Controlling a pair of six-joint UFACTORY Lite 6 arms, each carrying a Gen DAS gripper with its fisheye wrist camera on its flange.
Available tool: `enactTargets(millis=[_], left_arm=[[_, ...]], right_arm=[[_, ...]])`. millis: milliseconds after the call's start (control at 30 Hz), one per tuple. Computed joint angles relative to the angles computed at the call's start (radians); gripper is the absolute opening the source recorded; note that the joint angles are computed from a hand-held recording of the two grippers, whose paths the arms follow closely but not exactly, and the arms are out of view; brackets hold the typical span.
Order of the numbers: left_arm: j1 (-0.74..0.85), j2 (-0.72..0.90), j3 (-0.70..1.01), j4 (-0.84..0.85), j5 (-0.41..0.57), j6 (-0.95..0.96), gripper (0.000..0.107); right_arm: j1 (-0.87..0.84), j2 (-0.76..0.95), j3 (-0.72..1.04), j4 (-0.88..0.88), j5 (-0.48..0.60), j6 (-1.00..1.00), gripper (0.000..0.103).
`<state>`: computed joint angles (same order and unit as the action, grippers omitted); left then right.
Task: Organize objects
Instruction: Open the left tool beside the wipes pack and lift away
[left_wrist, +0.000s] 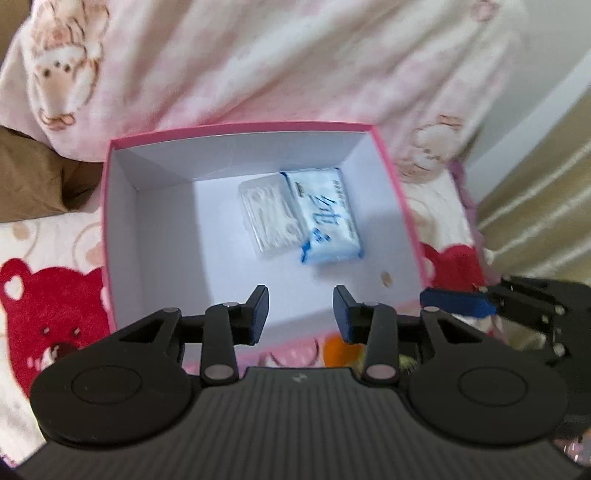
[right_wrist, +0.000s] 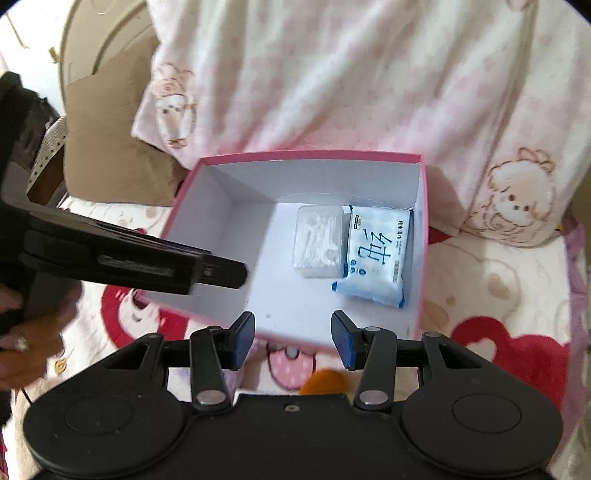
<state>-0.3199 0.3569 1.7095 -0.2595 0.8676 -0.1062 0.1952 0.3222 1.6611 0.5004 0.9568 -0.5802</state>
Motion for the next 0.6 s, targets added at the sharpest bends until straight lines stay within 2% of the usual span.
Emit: enactTargets(millis=[100, 167, 400, 600], left_arm=[[-0.024, -0.145, -0.069, 0.042, 0.047, -0.007, 0.041], [-0.031, -0.225, -0.100, 0.012, 0.079, 0.021, 0.042], [-0.144, -0.391, -0.112, 0.088, 0.205, -0.065, 0.046], [-0.271, -0.541, -0.199, 0.176, 0.286, -0.164, 0.052]], right_arm=[[-0.031, -0.115, -0.059, 0.011, 0.062, -0.035, 0.052], [-0.059, -0.184, -0.088, 0.021, 0.119, -0.062, 0.052], [-0.172, -0.365, -0.153, 0.065, 0.323, -0.127, 0.054], [-0.284, -0.505, -0.242, 0.087, 0.463, -0.203, 0.058]])
